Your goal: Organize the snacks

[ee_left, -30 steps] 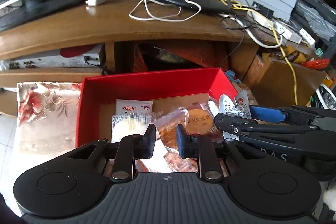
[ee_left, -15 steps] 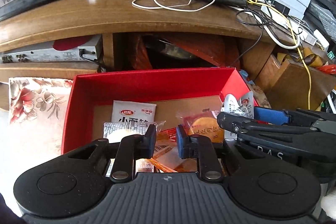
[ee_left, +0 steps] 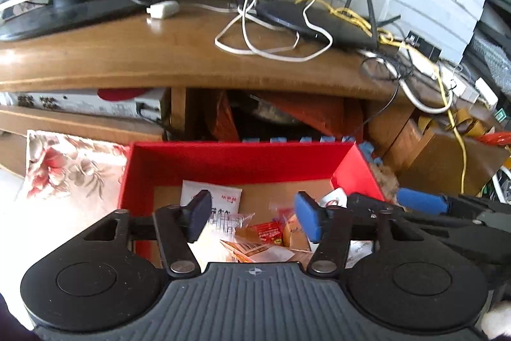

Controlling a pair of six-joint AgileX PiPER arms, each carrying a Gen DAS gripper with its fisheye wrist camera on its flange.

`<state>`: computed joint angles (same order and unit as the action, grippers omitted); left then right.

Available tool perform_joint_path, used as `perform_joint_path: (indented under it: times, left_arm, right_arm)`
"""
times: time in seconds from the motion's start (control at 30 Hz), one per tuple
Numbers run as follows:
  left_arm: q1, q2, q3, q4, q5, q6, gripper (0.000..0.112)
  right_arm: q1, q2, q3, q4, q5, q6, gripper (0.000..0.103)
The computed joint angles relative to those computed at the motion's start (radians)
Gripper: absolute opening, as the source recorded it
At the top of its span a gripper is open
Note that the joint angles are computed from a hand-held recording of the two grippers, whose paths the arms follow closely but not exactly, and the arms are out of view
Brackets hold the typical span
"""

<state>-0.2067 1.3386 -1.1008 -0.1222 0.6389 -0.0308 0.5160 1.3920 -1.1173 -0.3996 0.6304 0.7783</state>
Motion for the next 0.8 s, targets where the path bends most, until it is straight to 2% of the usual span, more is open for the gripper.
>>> perform_joint_path:
  times: [0.07, 0.17, 0.27, 0.4, 0.47, 0.63, 0.8]
  left_arm:
    - [-0.013, -0.036, 0.018, 0.047, -0.010, -0.036, 0.078]
    - [-0.031, -0.093, 0.053, 0.103, -0.023, -0.079, 0.085]
    - [-0.046, -0.167, 0.102, 0.162, -0.024, -0.126, 0.087]
    - [-0.060, -0.255, 0.154, 0.205, 0.003, -0.151, 0.092]
    - [-0.076, -0.311, 0.191, 0.244, 0.015, -0.181, 0.101]
    - [-0.138, -0.427, 0.271, 0.367, 0.057, -0.281, 0.103]
    - [-0.249, -0.553, 0.336, 0.564, 0.114, -0.478, 0.103]
  right_arm:
    - [0.023, -0.030, 0.008, -0.039, 0.024, 0.038, 0.061]
    - [0.068, -0.080, 0.025, -0.094, 0.069, 0.094, 0.063]
    - [0.120, -0.137, 0.054, -0.123, 0.109, 0.134, 0.067]
    - [0.220, -0.211, 0.097, -0.195, 0.183, 0.238, 0.067]
    - [0.264, -0.243, 0.118, -0.210, 0.208, 0.275, 0.068]
    - [0.410, -0.309, 0.165, -0.277, 0.298, 0.407, 0.068]
    - [0.584, -0.367, 0.193, -0.355, 0.402, 0.554, 0.068]
